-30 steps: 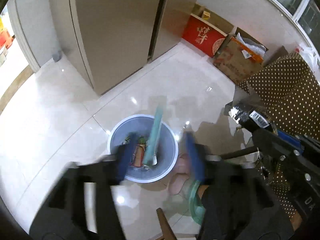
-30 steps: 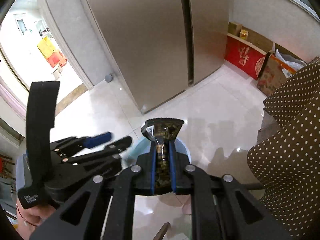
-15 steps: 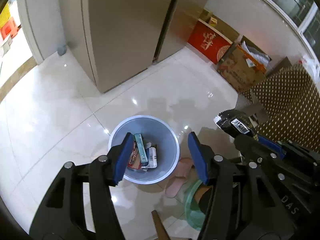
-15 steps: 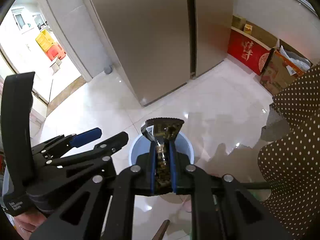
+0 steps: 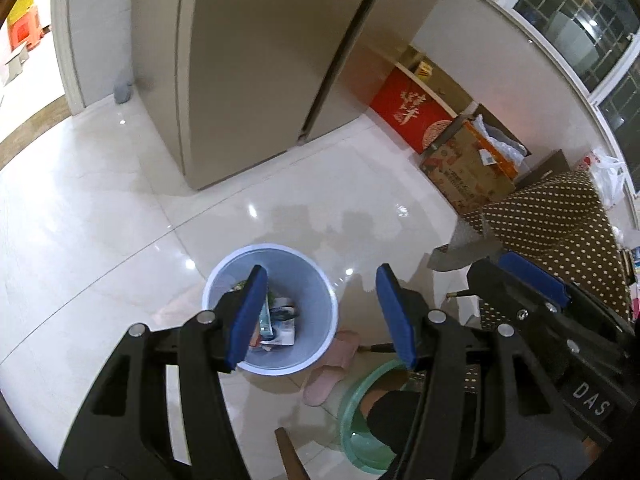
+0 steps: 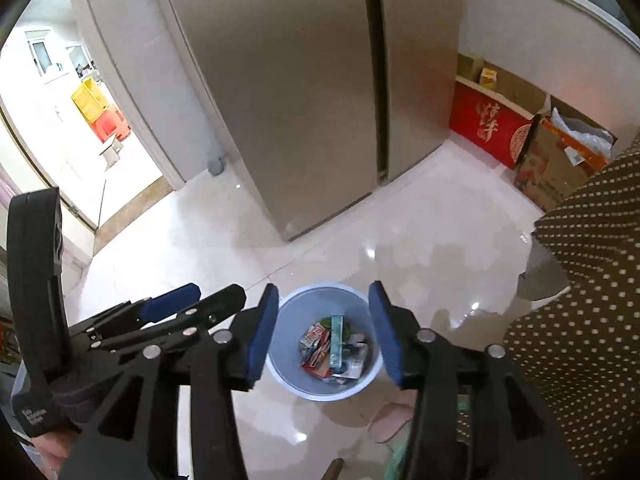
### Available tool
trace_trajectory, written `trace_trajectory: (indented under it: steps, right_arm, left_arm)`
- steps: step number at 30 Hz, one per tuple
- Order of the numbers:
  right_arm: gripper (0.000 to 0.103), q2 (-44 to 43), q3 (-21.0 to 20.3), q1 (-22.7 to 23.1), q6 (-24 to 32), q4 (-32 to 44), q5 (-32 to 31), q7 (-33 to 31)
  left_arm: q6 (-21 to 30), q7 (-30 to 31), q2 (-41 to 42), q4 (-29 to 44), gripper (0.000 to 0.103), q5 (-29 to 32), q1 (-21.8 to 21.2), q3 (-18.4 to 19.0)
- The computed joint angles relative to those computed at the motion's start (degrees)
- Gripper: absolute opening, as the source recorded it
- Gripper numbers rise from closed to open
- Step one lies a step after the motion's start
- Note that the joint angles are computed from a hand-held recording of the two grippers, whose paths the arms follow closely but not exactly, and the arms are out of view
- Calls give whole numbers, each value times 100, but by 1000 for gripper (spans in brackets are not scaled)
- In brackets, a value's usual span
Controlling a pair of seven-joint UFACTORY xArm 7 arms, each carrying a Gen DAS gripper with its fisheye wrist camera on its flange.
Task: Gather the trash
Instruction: 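Move both open tools back over the table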
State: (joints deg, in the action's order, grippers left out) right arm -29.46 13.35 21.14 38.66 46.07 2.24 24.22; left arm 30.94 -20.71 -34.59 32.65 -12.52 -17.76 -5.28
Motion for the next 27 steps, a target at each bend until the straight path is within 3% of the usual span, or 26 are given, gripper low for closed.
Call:
trace_trajectory:
  steps: [8,17,21,25,27]
  right_arm:
    - [58,-1197,-230,-281,525,-315,-219,-192]
    - [65,-2759,-757,-1236,1463,-303,-632,-821]
    - [68,-3274,-1214,-1825,1854,-225,-826,-1232]
    - [69,-3554,-1659,-2485,2091,-193,-1066,-1631]
    - [69,-3629,-1919,-2822,2174,-193,-1173,-1798]
  left_arm:
    - [-29,233,298,590,57,-51,-504,-263]
    - [-194,517,1204,2211,61,186,-1022,-844]
    - [-73,481,1849,3147,64,636,-1132,-1225]
    - [277,267,2739,4233,67,1601,-1331,-1698]
    - [445,341,3110,4661,67,1791,-1568,-1727]
